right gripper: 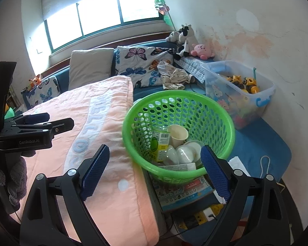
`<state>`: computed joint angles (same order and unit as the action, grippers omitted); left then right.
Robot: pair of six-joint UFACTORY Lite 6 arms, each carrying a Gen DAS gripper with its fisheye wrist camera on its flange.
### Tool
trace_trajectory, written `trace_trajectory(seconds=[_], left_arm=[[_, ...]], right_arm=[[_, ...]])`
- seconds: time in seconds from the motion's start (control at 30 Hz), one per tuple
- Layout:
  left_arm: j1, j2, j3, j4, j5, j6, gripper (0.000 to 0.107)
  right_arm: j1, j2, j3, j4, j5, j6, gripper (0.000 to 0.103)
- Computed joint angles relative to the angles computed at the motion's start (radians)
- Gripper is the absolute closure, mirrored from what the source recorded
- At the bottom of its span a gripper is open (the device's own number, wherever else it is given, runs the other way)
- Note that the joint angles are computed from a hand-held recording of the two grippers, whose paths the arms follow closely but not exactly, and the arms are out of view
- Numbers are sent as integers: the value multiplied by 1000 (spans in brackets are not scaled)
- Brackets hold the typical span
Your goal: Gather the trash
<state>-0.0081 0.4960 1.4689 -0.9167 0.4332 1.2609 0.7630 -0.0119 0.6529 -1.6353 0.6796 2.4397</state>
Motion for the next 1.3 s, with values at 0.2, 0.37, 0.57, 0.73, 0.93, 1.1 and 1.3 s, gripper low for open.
trace_trajectory(seconds=[0.2, 0.37, 0.57, 0.73, 0.93, 1.1, 1.3], left_arm=[[51, -60, -90, -92, -21, 118, 13], [93, -107, -162, -164, -44, 213, 12], [174, -150, -233, -238, -25, 305, 12], [242, -187, -291, -297, -19, 389, 12], [321, -201, -331, -353, -6, 483, 12], [390, -184, -339, -370, 1, 531, 12], [456, -188, -357, -422, 13, 611, 12]], right_arm=[[31, 26, 12, 2, -2, 18, 11], [68, 46, 24, 16, -3, 45, 10], [124, 70, 56, 44, 13, 41, 8], [170, 107, 93, 52, 17, 53, 7], [210, 162, 153, 58, 12, 46, 7], [233, 220, 219, 66, 1, 30, 7], [254, 290, 294, 91, -7, -1, 6]])
